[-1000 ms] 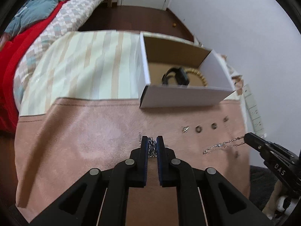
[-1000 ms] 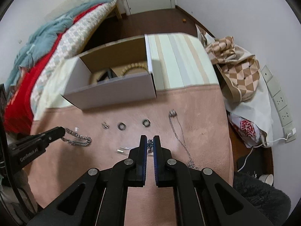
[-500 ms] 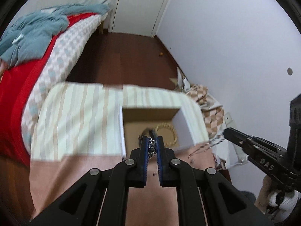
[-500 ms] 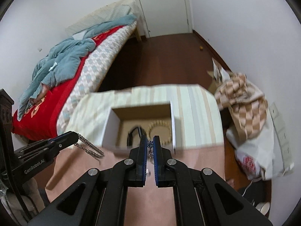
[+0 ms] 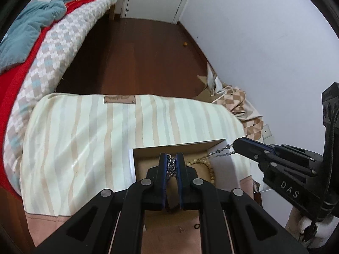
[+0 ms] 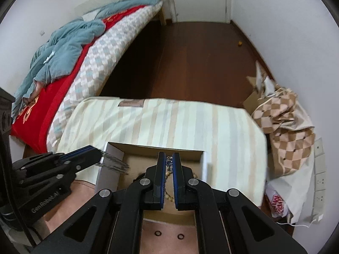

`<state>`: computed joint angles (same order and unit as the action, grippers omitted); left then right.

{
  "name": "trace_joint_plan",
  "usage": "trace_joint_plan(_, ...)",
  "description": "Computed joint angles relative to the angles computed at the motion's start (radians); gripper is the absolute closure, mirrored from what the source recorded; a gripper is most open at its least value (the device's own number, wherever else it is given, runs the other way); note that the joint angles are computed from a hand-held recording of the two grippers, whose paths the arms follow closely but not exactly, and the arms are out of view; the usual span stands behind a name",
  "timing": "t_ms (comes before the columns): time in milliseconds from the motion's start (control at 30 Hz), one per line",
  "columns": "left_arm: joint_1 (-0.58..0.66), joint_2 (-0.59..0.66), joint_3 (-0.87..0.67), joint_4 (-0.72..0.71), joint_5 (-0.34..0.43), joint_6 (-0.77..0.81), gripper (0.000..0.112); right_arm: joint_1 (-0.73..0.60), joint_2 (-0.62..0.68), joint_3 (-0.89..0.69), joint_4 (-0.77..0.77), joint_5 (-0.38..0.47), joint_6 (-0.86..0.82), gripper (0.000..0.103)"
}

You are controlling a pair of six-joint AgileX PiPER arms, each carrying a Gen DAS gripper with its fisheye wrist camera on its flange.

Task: Organize jewelry
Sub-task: 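Carry both bracelets into the white box while both tools open to release, then withdraw both open tools from the box back over the table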

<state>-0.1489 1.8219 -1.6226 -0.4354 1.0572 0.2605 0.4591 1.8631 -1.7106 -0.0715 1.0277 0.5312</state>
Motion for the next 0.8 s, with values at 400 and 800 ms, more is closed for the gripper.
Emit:
trace_joint_plan(400,-0.026,0.040,-0.067,0.153,-0.002,-0.174,0.047,-0.062,0.125,-0.082,0.104,0.050,-0.097,0.092)
trace_joint_plan(800,-0.082,-0.109,0.132,0.405,-0.147,-0.317,0.010,-0.011,-0.077,0.146,-0.100,0.024,0.084,0.019)
